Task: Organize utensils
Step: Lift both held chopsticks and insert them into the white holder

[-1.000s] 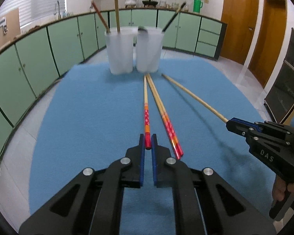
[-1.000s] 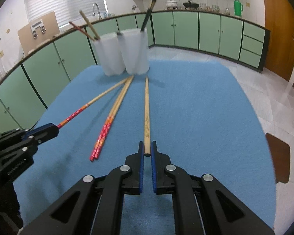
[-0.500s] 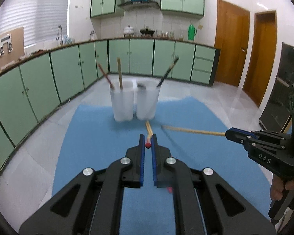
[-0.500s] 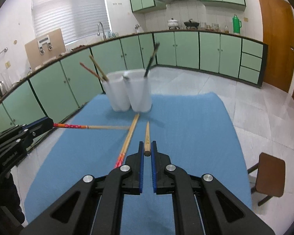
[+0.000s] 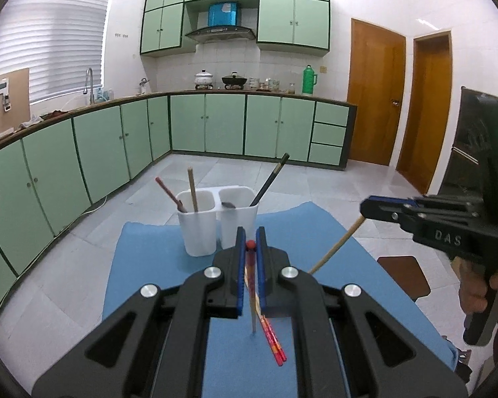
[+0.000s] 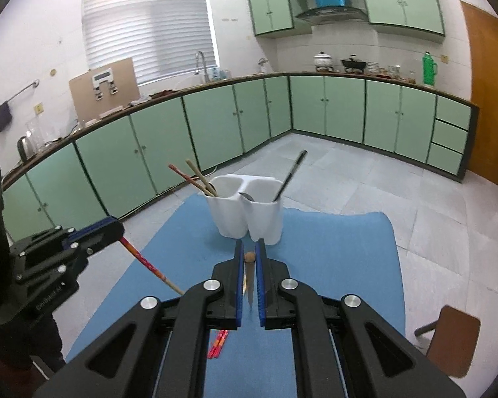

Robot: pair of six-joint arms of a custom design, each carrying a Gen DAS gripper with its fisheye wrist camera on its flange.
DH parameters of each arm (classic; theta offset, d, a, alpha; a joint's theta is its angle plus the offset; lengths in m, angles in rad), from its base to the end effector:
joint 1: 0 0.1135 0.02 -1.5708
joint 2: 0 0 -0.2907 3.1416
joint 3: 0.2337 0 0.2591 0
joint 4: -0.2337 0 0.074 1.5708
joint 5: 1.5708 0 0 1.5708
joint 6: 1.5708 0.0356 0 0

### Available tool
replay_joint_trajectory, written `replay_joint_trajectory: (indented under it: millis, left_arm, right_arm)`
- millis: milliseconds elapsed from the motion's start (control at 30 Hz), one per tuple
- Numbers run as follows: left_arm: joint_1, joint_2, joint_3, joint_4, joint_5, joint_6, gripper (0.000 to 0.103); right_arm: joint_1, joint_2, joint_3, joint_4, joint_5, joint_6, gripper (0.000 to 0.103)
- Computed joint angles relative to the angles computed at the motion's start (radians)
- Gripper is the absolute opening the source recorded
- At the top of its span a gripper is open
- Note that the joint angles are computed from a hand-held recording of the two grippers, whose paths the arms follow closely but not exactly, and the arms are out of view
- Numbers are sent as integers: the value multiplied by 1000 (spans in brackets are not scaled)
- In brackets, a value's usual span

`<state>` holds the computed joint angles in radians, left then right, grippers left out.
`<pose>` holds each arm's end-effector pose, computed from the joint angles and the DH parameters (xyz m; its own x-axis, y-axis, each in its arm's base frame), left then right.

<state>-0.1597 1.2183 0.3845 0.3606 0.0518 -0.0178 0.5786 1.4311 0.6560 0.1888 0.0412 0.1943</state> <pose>0.2277 -0.0386 0.1901 -0.4535 0.0551 -0.8896 0.1963 0.9798 -0.0394 0.2460 0.1589 0.2072 -0.5545 -0.1317 -0.8217 -0.4185 0.8976 0.1385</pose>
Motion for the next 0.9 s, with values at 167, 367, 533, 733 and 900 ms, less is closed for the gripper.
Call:
replay_joint_trajectory:
  millis: [167, 367, 533, 733, 900]
  left_arm:
    - [1, -6, 11, -11, 13, 9, 5]
    - [6, -21, 36, -26, 29, 16, 5]
    - [28, -11, 95, -19, 48, 29, 5]
    - [40, 41, 232, 1, 43, 43, 5]
    - [38, 117, 347, 31, 24, 55, 5]
  right_arm:
    - [11, 11, 64, -60, 3, -58, 7]
    - [10, 2, 115, -100, -14, -91, 7]
    - [-14, 2, 194, -120, -34, -115, 7]
    - [-33, 49, 351, -138, -12, -145, 7]
    - [-52, 118, 484, -154, -13, -151, 7]
